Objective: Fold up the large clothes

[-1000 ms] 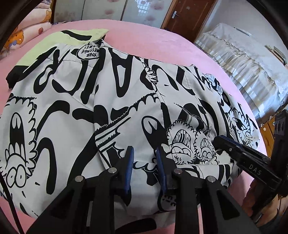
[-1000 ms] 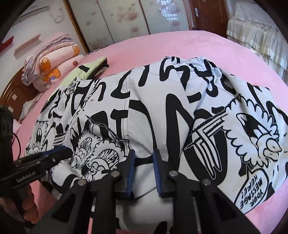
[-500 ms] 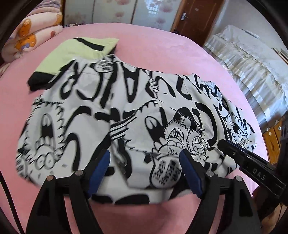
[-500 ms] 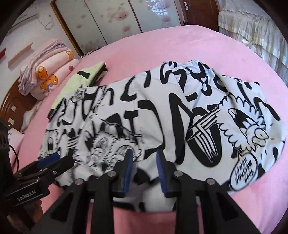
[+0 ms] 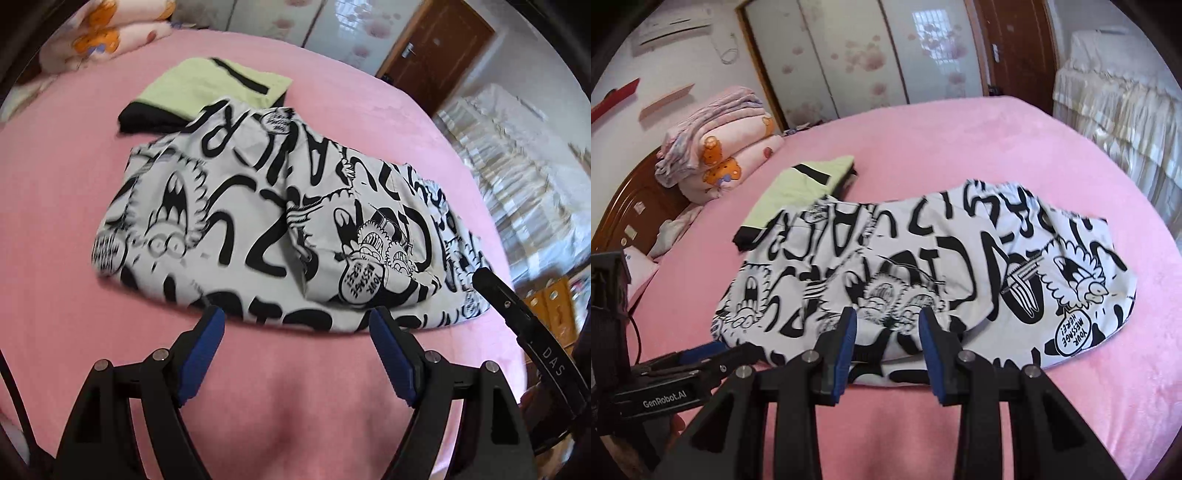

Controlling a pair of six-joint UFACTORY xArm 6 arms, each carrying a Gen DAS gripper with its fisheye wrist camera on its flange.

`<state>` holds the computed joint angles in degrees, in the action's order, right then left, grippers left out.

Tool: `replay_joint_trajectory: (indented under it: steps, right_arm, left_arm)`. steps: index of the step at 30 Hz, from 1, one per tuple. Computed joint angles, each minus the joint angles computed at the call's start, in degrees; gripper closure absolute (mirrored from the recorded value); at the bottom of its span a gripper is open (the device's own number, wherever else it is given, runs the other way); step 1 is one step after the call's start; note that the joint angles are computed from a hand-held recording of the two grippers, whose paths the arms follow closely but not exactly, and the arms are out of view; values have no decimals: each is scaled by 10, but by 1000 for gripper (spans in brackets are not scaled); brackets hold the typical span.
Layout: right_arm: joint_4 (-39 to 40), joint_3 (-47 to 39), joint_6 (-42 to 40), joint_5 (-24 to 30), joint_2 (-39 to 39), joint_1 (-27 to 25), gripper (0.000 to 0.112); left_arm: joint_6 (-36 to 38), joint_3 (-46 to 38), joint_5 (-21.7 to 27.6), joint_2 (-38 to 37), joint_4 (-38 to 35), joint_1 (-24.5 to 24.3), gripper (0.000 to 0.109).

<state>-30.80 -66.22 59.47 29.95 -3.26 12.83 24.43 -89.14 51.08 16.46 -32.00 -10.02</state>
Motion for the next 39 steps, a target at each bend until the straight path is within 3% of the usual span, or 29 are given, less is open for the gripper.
replay_joint_trajectory:
  steps: [5, 11, 20, 27, 28, 30, 32, 35, 37, 39]
  right_arm:
    - [-40, -13, 26, 4, 8, 18, 77]
    - [-46, -25, 36, -11, 34, 18, 77]
    - [-56, -66, 25, -22, 93, -3, 78]
    - [-57, -116, -1, -24, 158, -26, 78]
    - [-61, -125, -5, -19, 171, -29, 82]
    - [-36, -135, -33, -22, 194, -33, 90]
    - [2, -143, -71, -17, 218, -35, 95]
    - [-10, -134, -67, -26, 228, -35, 95]
    - [-16, -119, -58, -46, 224, -37, 95]
    - [-8, -103, -56, -69, 219, -42, 95]
  left_arm:
    - [9, 16, 19, 10, -56, 29, 28]
    - [38, 10, 27, 59, -175, 54, 28]
    - [56, -87, -16, 187, -304, 59, 28]
    - [34, -150, -88, 236, -320, 30, 28]
    - [34, -142, -110, 231, -327, 24, 31]
    - [23, -127, -162, 220, -310, 8, 48]
    - [-6, -114, -220, 213, -251, -11, 82]
    - [18, -93, -271, 191, -235, -32, 95]
    - [42, -72, -322, 166, -213, -54, 98]
    - [103, -51, -357, 137, -236, -75, 99]
